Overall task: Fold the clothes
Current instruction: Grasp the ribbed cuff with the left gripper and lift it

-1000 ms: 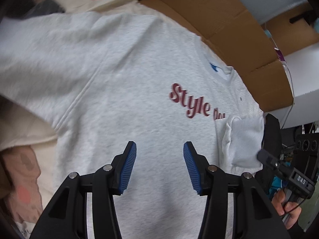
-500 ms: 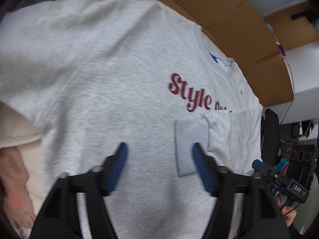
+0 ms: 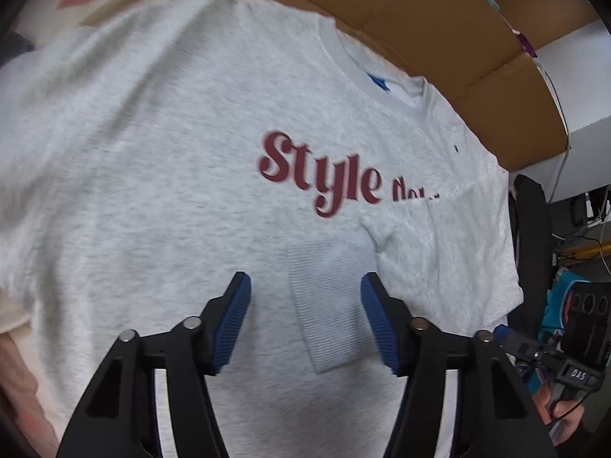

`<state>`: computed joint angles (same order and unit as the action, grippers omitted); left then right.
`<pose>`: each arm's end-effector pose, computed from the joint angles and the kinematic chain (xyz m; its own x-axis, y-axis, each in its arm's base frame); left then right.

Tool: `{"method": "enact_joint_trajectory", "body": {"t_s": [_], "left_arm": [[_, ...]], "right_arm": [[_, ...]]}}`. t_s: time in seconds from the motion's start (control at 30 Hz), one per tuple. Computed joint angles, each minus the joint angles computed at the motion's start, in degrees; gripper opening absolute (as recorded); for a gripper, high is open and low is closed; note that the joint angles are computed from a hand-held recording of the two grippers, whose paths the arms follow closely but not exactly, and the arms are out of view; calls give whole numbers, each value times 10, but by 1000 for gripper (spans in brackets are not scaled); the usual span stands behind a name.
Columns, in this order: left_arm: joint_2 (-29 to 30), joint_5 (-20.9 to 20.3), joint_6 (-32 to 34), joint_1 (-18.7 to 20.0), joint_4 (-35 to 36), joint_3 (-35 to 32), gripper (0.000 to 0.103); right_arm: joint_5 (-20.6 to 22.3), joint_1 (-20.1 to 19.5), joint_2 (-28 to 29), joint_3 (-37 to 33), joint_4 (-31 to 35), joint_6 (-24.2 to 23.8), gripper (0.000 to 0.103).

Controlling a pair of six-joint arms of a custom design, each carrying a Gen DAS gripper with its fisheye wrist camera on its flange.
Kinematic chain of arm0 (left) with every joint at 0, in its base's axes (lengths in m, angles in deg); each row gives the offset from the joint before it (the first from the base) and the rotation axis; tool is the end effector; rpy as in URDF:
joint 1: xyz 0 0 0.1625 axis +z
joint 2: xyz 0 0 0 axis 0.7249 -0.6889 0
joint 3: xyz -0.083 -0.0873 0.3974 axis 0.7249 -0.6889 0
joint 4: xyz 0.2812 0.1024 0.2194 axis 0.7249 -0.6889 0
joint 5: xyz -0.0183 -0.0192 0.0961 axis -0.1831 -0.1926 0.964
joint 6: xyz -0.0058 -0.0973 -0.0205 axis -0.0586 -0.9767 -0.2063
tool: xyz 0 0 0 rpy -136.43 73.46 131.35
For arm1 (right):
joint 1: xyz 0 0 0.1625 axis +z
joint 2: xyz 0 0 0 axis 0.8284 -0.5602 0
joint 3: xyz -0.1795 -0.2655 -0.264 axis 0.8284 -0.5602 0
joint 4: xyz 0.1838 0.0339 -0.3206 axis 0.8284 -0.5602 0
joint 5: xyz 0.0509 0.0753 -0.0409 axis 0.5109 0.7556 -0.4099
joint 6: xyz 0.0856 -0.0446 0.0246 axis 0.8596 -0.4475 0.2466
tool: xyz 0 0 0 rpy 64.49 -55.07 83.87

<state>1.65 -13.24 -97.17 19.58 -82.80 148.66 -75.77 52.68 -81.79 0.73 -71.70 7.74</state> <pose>-0.0754 -0.6048 0.4217 -0.9342 -0.1562 -0.3208 -0.0503 0.9477 -0.3151 0.3465 -0.6194 0.1581 -0.9499 -0.3114 0.0259 -0.3097 0.9494 0.0528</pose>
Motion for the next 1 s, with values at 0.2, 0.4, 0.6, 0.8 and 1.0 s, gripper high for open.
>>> {"method": "enact_joint_trajectory", "body": {"t_s": [0.2, 0.4, 0.6, 0.8, 1.0], "left_arm": [[17, -1, -16, 4, 5, 1, 59], [26, 18, -23, -2, 4, 4, 58], [35, 31, -27, -7, 16, -1, 22], [27, 21, -15, -14, 16, -15, 5], [23, 8, 3, -38, 24, -70, 5]], "right_arm": [[-64, -4, -33, 46, -45, -9, 22], [-107, -21, -58, 72, -75, 5, 22], [-132, -40, -78, 92, -99, 24, 22], [-146, -52, -89, 104, -111, 30, 22], [-160, -62, -95, 110, -122, 27, 22]]}}
